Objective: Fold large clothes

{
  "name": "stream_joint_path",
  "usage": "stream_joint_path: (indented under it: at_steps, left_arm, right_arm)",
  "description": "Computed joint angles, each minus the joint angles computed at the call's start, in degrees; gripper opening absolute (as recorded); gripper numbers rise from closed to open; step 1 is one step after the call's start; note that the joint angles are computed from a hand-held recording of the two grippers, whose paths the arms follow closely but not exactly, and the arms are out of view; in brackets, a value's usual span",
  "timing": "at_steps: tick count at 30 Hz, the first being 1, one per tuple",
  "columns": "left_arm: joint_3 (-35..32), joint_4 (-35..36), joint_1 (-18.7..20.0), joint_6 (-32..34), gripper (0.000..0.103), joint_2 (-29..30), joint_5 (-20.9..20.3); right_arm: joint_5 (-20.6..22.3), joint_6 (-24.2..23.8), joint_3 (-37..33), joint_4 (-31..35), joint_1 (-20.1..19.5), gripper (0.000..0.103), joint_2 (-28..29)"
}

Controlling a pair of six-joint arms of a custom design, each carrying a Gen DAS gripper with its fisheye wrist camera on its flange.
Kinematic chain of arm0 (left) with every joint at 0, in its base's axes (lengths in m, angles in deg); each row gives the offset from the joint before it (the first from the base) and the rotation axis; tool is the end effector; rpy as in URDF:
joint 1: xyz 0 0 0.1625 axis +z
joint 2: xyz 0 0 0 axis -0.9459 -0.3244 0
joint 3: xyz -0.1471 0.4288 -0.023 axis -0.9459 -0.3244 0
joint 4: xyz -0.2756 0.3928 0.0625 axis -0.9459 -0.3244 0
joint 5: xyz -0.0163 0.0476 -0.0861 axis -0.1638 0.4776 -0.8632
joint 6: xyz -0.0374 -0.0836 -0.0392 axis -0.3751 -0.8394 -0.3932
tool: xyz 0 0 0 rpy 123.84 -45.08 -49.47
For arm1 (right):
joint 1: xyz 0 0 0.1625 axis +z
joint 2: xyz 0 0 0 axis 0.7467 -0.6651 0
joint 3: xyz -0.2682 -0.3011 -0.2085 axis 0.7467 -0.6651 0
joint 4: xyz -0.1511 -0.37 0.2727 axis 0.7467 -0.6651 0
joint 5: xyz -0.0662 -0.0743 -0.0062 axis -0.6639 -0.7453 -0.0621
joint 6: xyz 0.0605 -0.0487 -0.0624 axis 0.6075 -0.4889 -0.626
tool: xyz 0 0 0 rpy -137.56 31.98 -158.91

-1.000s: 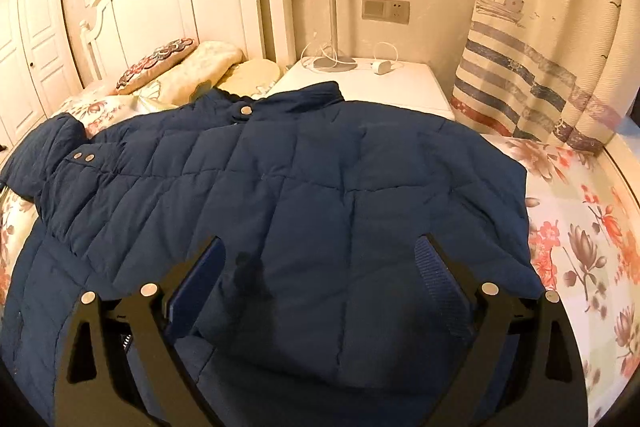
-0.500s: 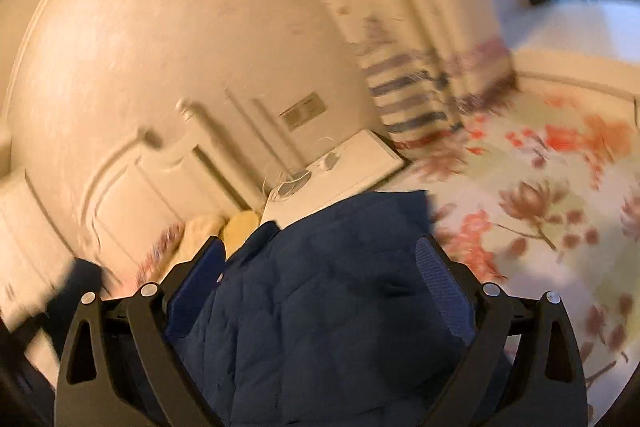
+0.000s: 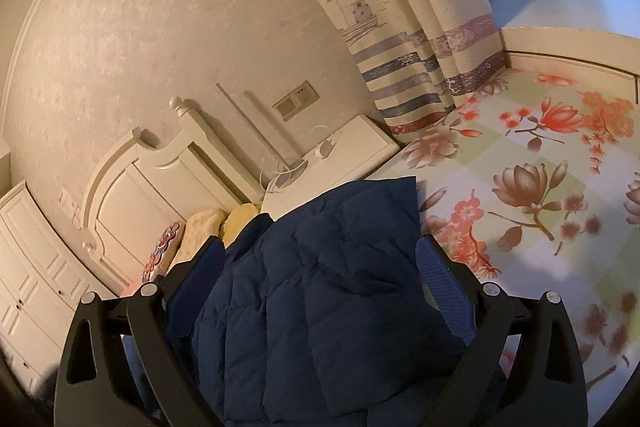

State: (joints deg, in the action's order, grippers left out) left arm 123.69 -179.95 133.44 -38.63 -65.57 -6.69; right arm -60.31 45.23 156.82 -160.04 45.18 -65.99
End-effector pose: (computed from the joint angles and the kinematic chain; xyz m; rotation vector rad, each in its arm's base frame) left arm -0.1253 -0.6412 0.2561 0.7721 2.1326 -1.3219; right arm 0.1629 -0.7439 0.1156 0.0904 -2.5049 1.6088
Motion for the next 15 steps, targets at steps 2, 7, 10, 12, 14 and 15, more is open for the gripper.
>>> stream_joint_path:
  at_steps: [2, 7, 10, 12, 14, 15]
  left_arm:
    - [-0.2, -3.9, 1.8, -5.6, 0.101, -1.8, 0.2]
    - [-5.0, 3.7, 9.1, -25.4, 0.054, -2.8, 14.3]
    - [-5.9, 12.0, 12.6, -32.6, 0.048, -3.2, 13.9]
    - [-7.2, 15.1, 13.1, -33.3, 0.048, -2.5, 13.1]
    - [-7.7, 14.2, 12.9, -31.9, 0.054, -1.9, 14.0]
    - [-8.0, 14.1, 13.0, -32.0, 0.059, -1.6, 14.6]
  right_arm:
    - [-0.7, -1.2, -0.3, 0.1, 0.4, 0.093, 0.3]
    - [-1.8, -8.7, -1.2, 0.1, 2.0, 0.093, 1.6]
    - [-1.9, -16.8, -1.9, 0.5, 3.6, 0.093, 2.9]
    - [-1.0, -21.9, -2.2, 2.8, 4.6, 0.093, 3.3]
    - [1.5, -27.4, -2.2, 11.1, 5.9, 0.093, 2.9]
    - [1.6, -31.0, -2.3, 16.0, 7.0, 0.093, 2.8]
